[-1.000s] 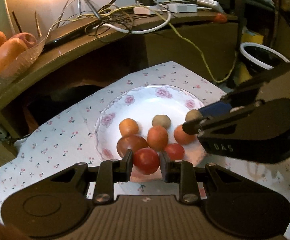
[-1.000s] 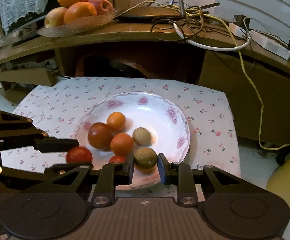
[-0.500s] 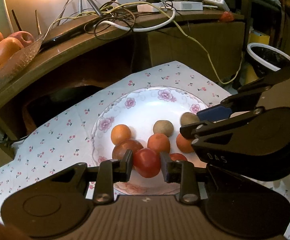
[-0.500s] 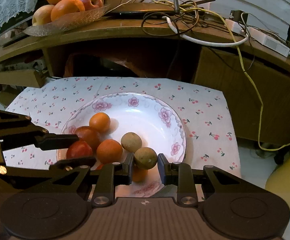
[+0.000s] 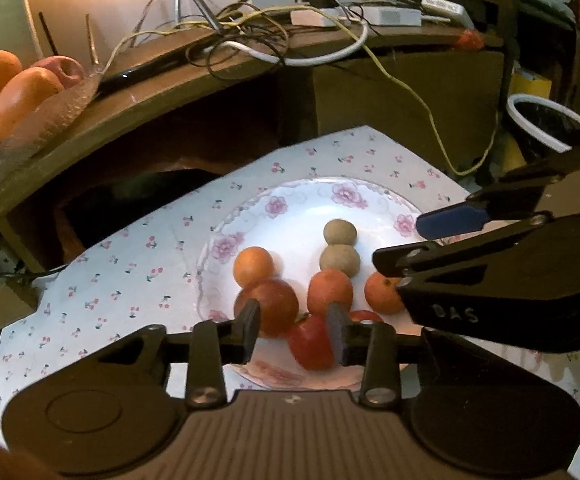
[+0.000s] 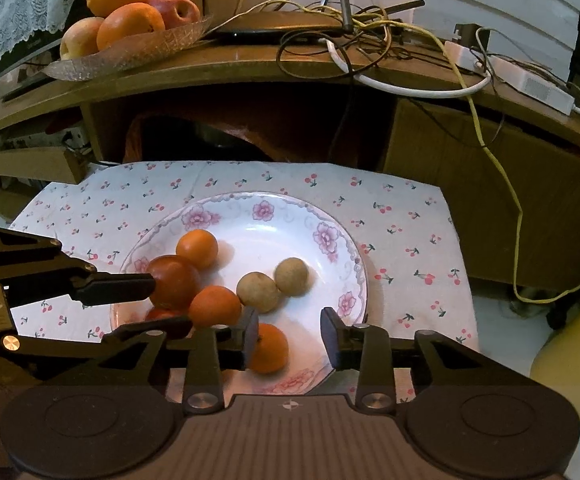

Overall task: Organize fruits
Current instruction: 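Open left tool to drop the tomato while right tool releases the kiwi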

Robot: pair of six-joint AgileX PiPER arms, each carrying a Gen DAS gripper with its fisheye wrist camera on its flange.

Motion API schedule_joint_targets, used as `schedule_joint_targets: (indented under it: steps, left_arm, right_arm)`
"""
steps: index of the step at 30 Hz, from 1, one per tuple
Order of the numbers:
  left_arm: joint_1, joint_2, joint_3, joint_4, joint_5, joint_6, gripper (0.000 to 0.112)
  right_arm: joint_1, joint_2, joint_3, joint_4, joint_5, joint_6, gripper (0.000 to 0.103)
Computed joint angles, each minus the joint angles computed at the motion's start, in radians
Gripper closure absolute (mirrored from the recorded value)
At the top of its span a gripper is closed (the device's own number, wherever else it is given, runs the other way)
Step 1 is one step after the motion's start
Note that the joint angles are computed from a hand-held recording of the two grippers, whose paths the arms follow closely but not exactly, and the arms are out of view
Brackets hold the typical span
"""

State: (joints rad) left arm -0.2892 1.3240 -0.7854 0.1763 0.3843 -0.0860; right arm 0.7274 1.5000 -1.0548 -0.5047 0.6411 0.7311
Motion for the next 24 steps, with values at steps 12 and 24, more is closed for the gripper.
schedule_joint_targets:
  steps: [12,24]
  left_arm:
    - [0.05,-0.05,0.012,-0.015,0.026,-0.052,0.049]
    - [0.045,-0.065,0.029,0.031,0.031,-0.164,0.031]
  right_arm:
    - [0.044,-0.059,0.017,-0.084,0.045,0.114,0.056]
    - [0.086,-0.09,0.027,-0.078,0.105,0.166,0.053]
